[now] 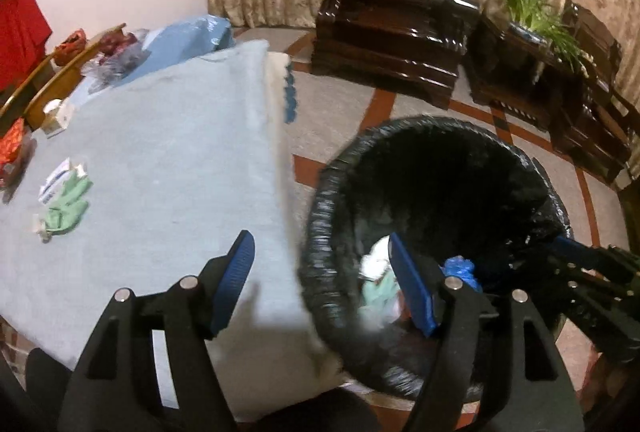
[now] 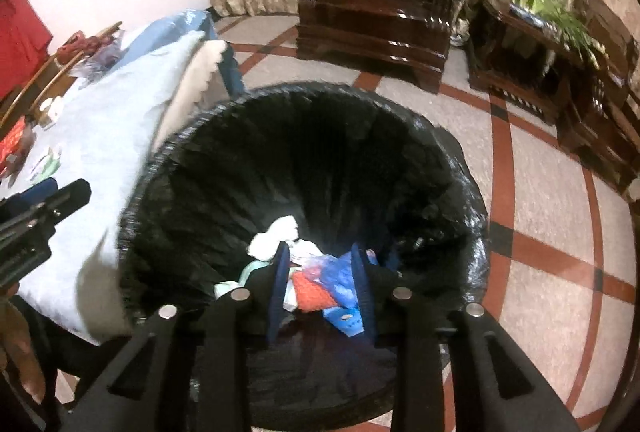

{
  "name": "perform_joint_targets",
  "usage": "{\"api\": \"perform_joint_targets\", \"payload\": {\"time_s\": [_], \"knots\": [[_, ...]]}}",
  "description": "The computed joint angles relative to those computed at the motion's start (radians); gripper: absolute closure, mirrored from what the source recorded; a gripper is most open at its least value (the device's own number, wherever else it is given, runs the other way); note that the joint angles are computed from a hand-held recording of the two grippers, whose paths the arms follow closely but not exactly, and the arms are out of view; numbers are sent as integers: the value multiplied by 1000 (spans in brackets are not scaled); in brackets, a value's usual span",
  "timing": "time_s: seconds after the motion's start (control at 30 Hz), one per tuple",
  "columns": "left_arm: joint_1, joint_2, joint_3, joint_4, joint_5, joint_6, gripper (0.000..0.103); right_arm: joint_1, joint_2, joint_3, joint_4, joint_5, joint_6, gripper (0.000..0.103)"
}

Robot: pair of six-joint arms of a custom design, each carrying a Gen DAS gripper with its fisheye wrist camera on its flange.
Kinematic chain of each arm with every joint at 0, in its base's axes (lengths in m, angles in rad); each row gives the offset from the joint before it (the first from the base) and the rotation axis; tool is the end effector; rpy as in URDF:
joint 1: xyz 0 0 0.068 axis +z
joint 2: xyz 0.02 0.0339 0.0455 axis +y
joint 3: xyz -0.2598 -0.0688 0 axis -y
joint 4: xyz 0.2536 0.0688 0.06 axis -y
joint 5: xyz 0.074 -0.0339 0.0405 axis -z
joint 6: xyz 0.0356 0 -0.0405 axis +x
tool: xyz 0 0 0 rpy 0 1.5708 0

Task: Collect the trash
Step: 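Bring both tools back over the green glove and wipes box on the table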

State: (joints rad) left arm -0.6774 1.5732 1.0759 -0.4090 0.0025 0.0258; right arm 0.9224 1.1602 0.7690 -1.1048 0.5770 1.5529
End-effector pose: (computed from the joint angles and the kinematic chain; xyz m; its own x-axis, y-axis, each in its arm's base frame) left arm 0.2647 -0.2130 0.2188 -0.5970 0.5133 -0.6165 0.6436 0.7652 0.0139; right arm 0.1250 0.1328 0.2069 -0.6541 0.5243 -0.5452 0.5906 0.8043 0.0650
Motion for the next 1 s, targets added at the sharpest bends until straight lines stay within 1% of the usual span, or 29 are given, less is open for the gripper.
{"api": "perform_joint_targets", "payload": {"time_s": [0.07,0.2,0.27,0.3,0.37,0.47,0.53,0.7,0.9,1.0], "knots": [[51,-26,0,-17,24,19,31,20,52,70,-28,12,6,64],[173,-71,21,-63,72,72,28,40,144,197,-64,27,0,63],[235,-92,35,-87,107,101,26,56,198,262,-78,37,4,56],[276,-107,41,-95,124,125,24,60,221,291,-85,43,1,54],[323,-117,54,-109,142,150,22,61,286,364,-93,43,-21,51],[423,-112,94,-145,198,198,22,47,370,459,-80,38,-72,48],[485,-100,123,-162,232,220,20,41,422,518,-69,35,-102,47],[609,-45,193,-183,279,267,19,12,593,734,-39,35,-230,46],[743,55,301,-206,320,317,17,-29,817,1022,-18,12,-378,44],[790,116,356,-216,321,342,17,-40,940,1193,-48,3,-427,44]]}}
